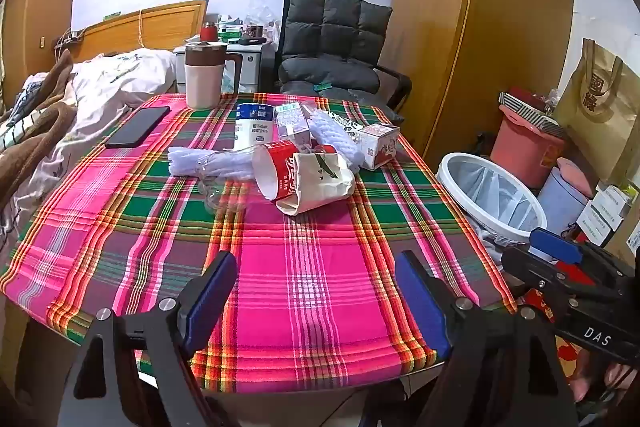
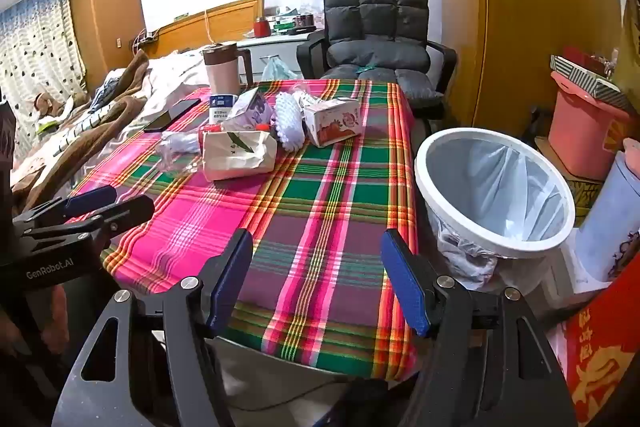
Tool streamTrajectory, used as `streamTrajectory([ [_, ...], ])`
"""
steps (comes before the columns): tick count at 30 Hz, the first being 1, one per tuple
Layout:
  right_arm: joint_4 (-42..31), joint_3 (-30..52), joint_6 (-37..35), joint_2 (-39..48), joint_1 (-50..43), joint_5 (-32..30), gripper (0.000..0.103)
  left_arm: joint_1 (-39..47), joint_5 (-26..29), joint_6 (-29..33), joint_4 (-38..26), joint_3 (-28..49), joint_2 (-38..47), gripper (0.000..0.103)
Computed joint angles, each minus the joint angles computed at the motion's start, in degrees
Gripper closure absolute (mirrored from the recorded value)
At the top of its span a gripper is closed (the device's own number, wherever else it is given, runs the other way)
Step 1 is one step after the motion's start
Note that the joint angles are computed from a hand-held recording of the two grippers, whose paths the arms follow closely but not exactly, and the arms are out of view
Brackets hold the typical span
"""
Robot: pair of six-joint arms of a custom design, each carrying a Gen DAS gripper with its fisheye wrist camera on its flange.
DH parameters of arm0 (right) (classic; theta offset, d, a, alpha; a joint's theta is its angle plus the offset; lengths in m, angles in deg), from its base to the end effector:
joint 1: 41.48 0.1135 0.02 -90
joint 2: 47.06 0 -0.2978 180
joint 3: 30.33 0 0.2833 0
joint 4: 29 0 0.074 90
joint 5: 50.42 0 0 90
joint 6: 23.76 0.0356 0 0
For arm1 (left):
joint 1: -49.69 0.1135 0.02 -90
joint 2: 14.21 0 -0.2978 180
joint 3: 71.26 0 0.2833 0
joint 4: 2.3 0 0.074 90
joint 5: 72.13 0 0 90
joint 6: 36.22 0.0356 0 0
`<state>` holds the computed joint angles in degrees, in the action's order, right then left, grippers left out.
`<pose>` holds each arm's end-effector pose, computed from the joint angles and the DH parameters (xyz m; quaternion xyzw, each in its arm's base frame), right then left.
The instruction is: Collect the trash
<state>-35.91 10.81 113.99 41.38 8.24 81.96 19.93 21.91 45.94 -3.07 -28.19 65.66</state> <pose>0.1881 0.1849 0.1216 0.0958 0.8891 -0.0115 0.4475 0.2429 -0.1418 0.1702 0.1857 0.8773 -0.1722 0.4077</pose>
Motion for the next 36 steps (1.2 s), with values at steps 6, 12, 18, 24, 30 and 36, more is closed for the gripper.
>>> streamTrajectory([
  [6, -0.2, 0.2, -0.1, 0.2, 0.1, 0.3, 0.035, -0.2, -0.5, 0.2, 0.3, 0.0, 0.0, 0.022],
  [12, -0.5, 0.4, -0.1, 0.2, 0.1, 0.2, 0.035, 1.0, 0.4, 0.7, 1.4, -0.9, 0.0, 0.022],
  [18, -0.9, 0.5, 0.0, 0.1, 0.1, 0.3, 0.035, 0.9, 0.0, 0.7, 0.4, -0.3, -0.2, 0.022],
  [24, -1.1, 0.6, 0.0, 0.0, 0.2, 0.3, 0.035, 0.9, -0.3, 0.7, 0.4, -0.5, -0.5, 0.022],
  [30, -1.2, 0.6, 0.0, 0.0, 0.2, 0.3, 0.035, 1.2, 0.0, 0.8, 0.3, -0.4, -0.5, 0.022],
  [36, -1.2, 0.6, 0.0, 0.0, 0.1, 0.3, 0.035, 1.1, -0.2, 0.8, 0.3, -0.5, -0.5, 0.022],
])
